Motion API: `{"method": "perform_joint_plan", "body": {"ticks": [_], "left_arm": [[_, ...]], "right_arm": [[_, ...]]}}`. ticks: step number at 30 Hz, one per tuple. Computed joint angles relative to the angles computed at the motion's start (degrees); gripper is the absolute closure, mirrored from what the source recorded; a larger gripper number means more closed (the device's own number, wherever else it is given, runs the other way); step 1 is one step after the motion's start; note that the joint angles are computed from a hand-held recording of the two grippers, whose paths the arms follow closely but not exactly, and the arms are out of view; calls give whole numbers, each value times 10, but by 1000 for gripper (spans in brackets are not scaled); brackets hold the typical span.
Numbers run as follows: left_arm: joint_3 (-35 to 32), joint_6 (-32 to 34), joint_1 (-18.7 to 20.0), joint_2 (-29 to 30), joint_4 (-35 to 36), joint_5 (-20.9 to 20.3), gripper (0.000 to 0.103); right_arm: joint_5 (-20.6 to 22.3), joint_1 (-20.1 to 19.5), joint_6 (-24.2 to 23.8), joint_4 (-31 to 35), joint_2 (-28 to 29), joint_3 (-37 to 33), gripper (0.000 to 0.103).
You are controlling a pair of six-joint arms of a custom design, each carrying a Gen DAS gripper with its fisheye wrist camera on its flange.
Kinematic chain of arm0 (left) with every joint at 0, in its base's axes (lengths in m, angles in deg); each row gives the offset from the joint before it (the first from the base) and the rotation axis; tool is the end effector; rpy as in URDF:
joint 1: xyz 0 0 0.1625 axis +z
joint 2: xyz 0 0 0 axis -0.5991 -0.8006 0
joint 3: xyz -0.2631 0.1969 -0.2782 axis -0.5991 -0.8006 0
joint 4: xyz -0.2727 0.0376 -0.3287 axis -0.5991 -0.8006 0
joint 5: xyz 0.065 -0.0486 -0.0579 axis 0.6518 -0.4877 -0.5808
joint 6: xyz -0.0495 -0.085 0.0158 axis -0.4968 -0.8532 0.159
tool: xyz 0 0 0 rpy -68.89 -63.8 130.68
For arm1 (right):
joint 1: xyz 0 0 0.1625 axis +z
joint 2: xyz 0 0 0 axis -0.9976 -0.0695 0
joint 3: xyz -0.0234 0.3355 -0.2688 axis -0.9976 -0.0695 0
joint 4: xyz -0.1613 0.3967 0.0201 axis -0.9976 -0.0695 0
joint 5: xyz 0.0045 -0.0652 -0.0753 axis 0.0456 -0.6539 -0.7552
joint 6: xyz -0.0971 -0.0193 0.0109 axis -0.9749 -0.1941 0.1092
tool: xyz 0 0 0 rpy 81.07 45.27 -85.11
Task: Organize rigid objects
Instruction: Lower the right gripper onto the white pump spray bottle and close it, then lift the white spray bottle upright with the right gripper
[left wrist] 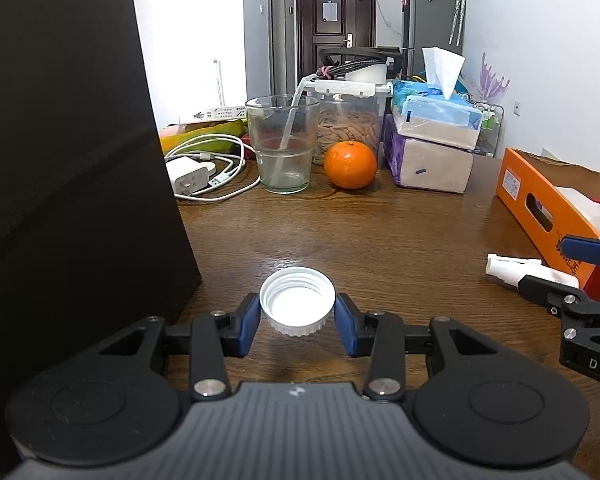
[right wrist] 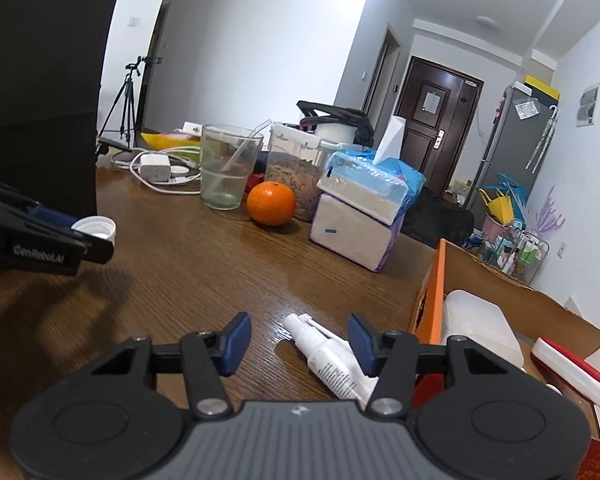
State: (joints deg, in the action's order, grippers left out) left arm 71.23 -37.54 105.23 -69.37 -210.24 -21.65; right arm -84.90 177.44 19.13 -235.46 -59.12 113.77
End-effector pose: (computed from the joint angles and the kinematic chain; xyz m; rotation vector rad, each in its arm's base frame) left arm -0.0553 -0.7295 0.1014 0.1254 1.9765 -1.1552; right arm 0.1454 -0.7919 0.0051 1.3452 -2.0565 0.9074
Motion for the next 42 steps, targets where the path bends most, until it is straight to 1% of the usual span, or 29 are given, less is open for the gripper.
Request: {"method": "perform_joint_plan", "body": {"ticks": [3,4,5,6,13,15,27,32,35,37,40,42], "left_arm": [[-3,0,1,1,2,4,62],[-5,1,1,3,1,5,62],[-5,1,1,2,1,5,62],[-4,1,1,2,0,4,62],[-4,3,0,2,-3,6,62],[-4,3,0,3,-2,8,62],[-1,-5,1,-1,3,7,62],[-2,-10,1,-1,8,10,62],[-1,-9,1,-1,5,9,62],[-1,-9,1,-1,5,8,62],[0,-10,1,-1,3,7,62],[0,-12,2,-2,3,7,62]], "right_arm": [[0,0,-9,12,3,-8,53],[-2,1,-13,19,6,-13,55],[-6,1,-18,22,9,-17,61],[-7,1,-23,23,6,-13,63],[-27,2,-43,35,20,-42,64],[-33,3,-49,41,24,-51,67],[-89,11,-111,84,40,-90,66],[-122,18,-138,98,54,-116,67],[-142,23,-134,118,59,-131,68],[-157,27,-145,128,64,-143,73],[-164,29,-160,136,63,-144,75],[-157,28,-165,134,56,-130,75]]}}
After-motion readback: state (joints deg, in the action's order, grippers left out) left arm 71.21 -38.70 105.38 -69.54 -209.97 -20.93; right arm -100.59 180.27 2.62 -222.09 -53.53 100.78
